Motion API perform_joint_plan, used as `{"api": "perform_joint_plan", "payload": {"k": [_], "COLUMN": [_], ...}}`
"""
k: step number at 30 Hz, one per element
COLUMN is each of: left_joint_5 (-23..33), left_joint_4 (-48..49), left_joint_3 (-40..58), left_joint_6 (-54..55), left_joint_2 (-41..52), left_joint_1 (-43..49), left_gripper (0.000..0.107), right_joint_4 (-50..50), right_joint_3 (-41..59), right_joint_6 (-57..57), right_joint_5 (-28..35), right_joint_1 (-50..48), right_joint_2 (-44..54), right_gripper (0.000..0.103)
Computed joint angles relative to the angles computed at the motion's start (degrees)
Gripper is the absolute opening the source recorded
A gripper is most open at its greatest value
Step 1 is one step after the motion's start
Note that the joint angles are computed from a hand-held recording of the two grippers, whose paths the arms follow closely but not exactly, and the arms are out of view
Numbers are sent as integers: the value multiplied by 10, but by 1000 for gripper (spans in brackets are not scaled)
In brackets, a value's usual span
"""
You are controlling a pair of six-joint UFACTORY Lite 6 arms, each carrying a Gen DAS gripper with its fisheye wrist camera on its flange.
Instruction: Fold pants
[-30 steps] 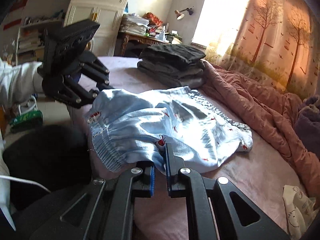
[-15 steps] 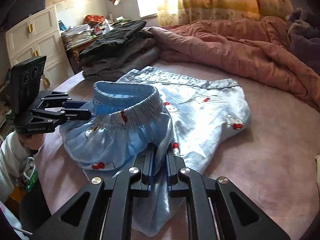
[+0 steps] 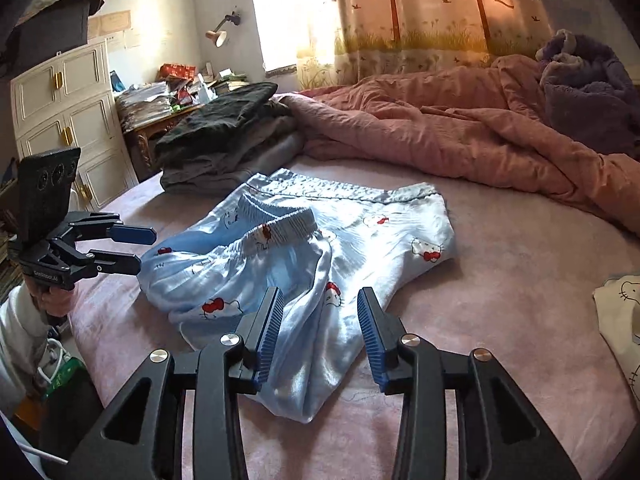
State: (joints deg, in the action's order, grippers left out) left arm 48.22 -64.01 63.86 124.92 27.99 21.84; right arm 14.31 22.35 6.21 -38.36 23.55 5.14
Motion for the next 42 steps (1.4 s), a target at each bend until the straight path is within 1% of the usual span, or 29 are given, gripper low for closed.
{"api": "perform_joint_plan", "payload": {"k": [1, 2, 3, 4, 5, 6, 7, 8, 9, 11, 13, 15, 17, 20, 21, 22, 23, 24, 25, 27, 29, 31, 33, 34, 36, 38, 40, 41, 42], "left_joint_5": [-37, -87, -123, -136, -135, -124, -105, -87, -71, -36, -29, -43, -52, -97, -115, -138, -157, -163, -161, -123, -92, -89, -92, -99, -113, -119, -120, -119, -115], "left_joint_4": [-9, -20, -24, -23, -35, -55, -78, -105, -122, -111, -109, -122, -139, -195, -206, -212, -216, -211, -197, -188, -240, -273, -251, -246, -237, -222, -224, -228, -226], "left_joint_3": [-6, -11, -13, -9, -7, -8, -15, -28, -42, -47, -47, -45, -39, -23, -9, 4, 18, 27, 25, -8, -58, -88, -77, -71, -55, -42, -41, -41, -42], "left_joint_6": [-7, -15, -27, -40, -40, -32, -11, 18, 40, 39, 32, 34, 43, 72, 76, 74, 72, 70, 68, 111, 203, 246, 223, 213, 191, 167, 167, 170, 170], "left_joint_2": [1, 7, 16, 24, 29, 26, 14, -5, -25, -54, -69, -72, -64, -36, -18, 0, 17, 31, 36, 19, -10, -29, -18, -12, 7, 25, 36, 39, 41], "left_joint_1": [-20, -46, -67, -79, -80, -75, -64, -51, -40, -23, -19, -28, -38, -65, -72, -80, -84, -80, -69, -29, 9, 31, 38, 37, 33, 29, 27, 26, 26], "left_gripper": [49, 43, 32, 26, 11, 4, 4, 4, 4, 4, 5, 5, 5, 8, 13, 20, 33, 38, 40, 52, 62, 63, 63, 62, 56, 52, 48, 43, 34], "right_joint_4": [16, 18, 8, -5, -16, -16, -8, 9, 33, 46, 68, 117, 130, 124, 133, 147, 154, 151, 142, 157, 209, 251, 240, 256, 280, 263, 272, 278, 278], "right_joint_3": [13, 23, 26, 26, 26, 22, 16, 8, 2, -12, -22, -16, -3, 14, 20, 17, 8, -4, -15, -46, -74, -90, -100, -100, -110, -128, -127, -123, -115], "right_joint_6": [-2, 11, 30, 51, 65, 69, 66, 60, 53, 59, 40, -3, -23, -36, -46, -56, -59, -53, -43, -40, -60, -66, -45, -44, -35, -17, -24, -31, -37], "right_joint_5": [8, 8, 3, -1, -2, -6, -11, -18, -20, -35, -47, -51, -45, -30, -27, -32, -37, -37, -36, -43, -65, -82, -93, -106, -127, -129, -127, -127, -124], "right_joint_1": [2, 0, -4, -7, -10, -8, -4, 3, 10, 17, 33, 54, 56, 45, 43, 47, 50, 53, 55, 74, 110, 139, 139, 147, 168, 181, 203, 213, 214], "right_joint_2": [18, 37, 47, 56, 60, 60, 54, 47, 39, 24, 7, 3, 2, -1, 0, -4, -11, -20, -27, -41, -47, -45, -36, -25, -24, -48, -57, -56, -50], "right_gripper": [40, 40, 40, 40, 38, 33, 19, 11, 10, 3, 3, 3, 3, 3, 3, 4, 4, 4, 6, 9, 9, 10, 24, 37, 39, 39, 39, 39, 39]}}
